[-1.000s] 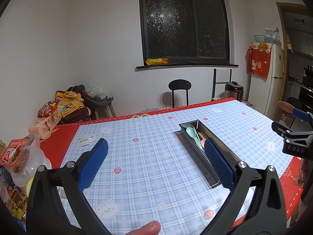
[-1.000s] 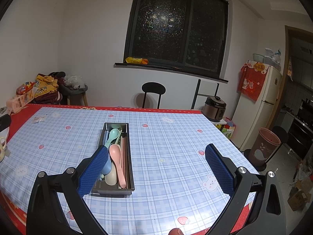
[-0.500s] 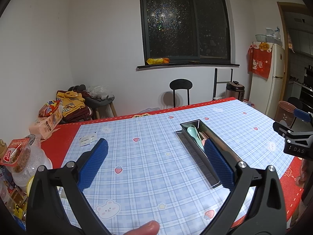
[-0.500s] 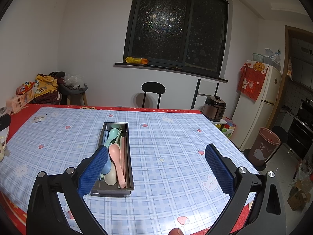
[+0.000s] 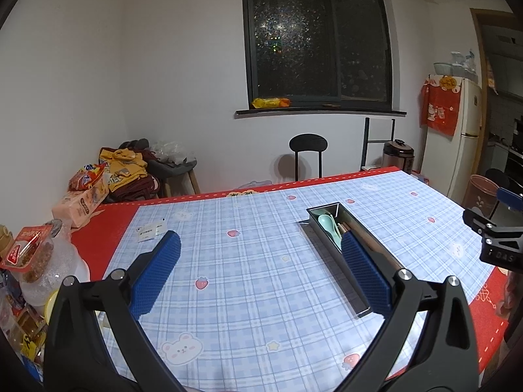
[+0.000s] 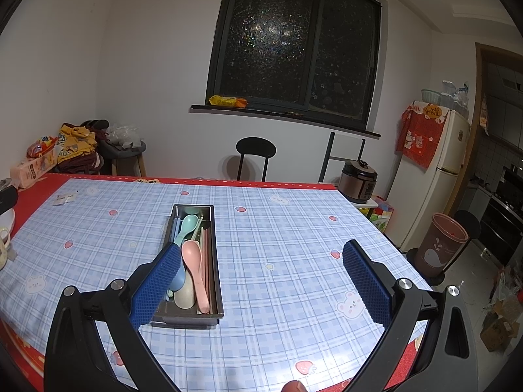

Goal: Organize utensils

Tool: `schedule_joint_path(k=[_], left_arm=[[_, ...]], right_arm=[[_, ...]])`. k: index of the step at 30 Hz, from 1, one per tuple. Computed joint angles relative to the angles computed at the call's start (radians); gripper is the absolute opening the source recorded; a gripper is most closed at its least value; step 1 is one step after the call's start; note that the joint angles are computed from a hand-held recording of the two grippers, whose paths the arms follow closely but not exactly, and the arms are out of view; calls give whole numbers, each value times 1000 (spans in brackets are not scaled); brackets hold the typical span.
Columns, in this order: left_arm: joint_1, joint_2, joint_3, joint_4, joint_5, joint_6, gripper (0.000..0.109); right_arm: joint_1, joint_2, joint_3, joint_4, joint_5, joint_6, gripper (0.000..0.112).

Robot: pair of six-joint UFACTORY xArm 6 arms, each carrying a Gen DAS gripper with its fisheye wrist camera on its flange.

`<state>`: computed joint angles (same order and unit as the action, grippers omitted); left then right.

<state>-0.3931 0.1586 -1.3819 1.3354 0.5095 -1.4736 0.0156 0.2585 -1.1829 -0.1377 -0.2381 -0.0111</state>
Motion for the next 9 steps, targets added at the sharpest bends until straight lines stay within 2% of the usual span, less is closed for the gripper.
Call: schedule_joint_path(k=[9], left_arm=[[-15,2,-6,4,27,19,97]], right_arm=[[14,-10,14,90,-14,-83,97]])
